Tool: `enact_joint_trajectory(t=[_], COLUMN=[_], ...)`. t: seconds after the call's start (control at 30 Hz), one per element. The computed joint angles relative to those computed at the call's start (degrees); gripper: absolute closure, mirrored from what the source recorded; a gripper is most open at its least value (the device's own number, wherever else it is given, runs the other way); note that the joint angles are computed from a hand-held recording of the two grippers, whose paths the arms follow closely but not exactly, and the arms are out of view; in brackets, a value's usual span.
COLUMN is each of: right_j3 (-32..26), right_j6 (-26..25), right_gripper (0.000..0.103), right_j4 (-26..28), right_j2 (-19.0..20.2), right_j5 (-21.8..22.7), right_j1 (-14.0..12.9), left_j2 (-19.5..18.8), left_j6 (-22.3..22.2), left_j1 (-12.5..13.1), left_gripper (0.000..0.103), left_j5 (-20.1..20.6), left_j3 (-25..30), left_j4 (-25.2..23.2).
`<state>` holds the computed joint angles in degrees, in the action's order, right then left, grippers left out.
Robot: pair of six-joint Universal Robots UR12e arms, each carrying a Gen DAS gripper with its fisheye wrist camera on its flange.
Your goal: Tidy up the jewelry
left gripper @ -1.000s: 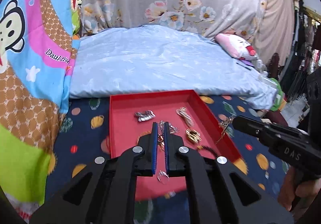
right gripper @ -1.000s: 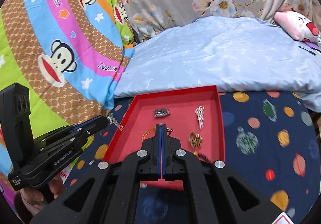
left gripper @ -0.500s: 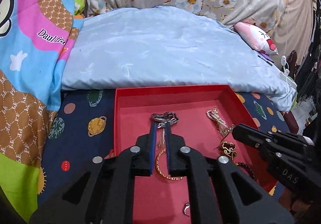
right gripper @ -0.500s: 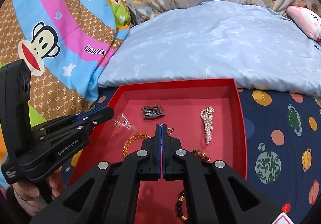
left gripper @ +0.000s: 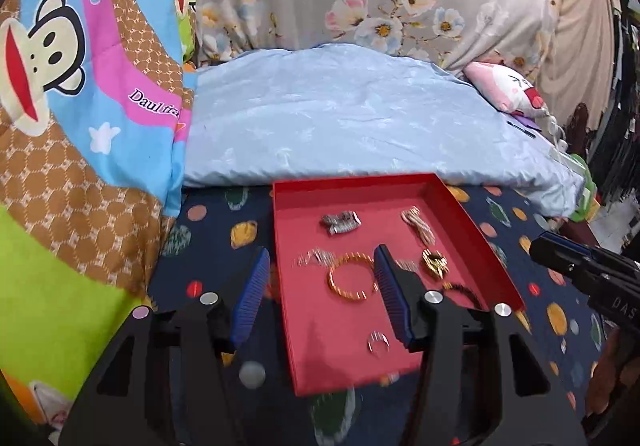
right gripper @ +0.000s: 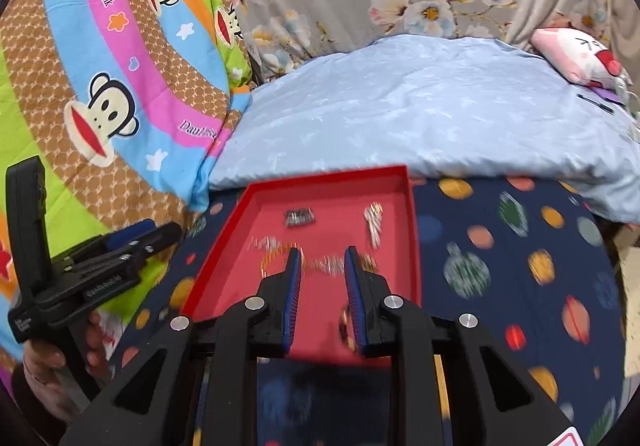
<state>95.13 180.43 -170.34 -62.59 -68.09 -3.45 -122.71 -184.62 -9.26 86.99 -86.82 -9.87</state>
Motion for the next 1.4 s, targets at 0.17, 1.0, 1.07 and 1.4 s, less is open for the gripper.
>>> enact_joint_trajectory(t=[0.17,1.0,1.07,1.4], right_j3=[7.7,21.1,20.7,20.6], right_j6=[0.3,-1.6,-1.9,-3.0], right_gripper=[0.08,0.065,0.065,0.086], right_j4=[-1.5,0.4,0.6,-1.5], right_j2=[-5.1,-9.1,-8.7,-7.9], right_j5=[-1.3,-9.3,-10.3,-15.3], right_j1=[-0.9,2.2,2.7,3.8], left_j2=[4.0,8.9,9.0,8.9], left_j6=[0.8,-3.5,-3.7,-3.6], left_j1=[-0.7,-3.3,-3.2,-3.2], left_gripper=[0.05,0.04,0.04,0.04], left_j5=[1.2,2.4,2.4,1.9], left_j3=[-6.8,-19.8,-20.0,-20.0], left_j4=[2.0,-1.1,-1.2,-1.4])
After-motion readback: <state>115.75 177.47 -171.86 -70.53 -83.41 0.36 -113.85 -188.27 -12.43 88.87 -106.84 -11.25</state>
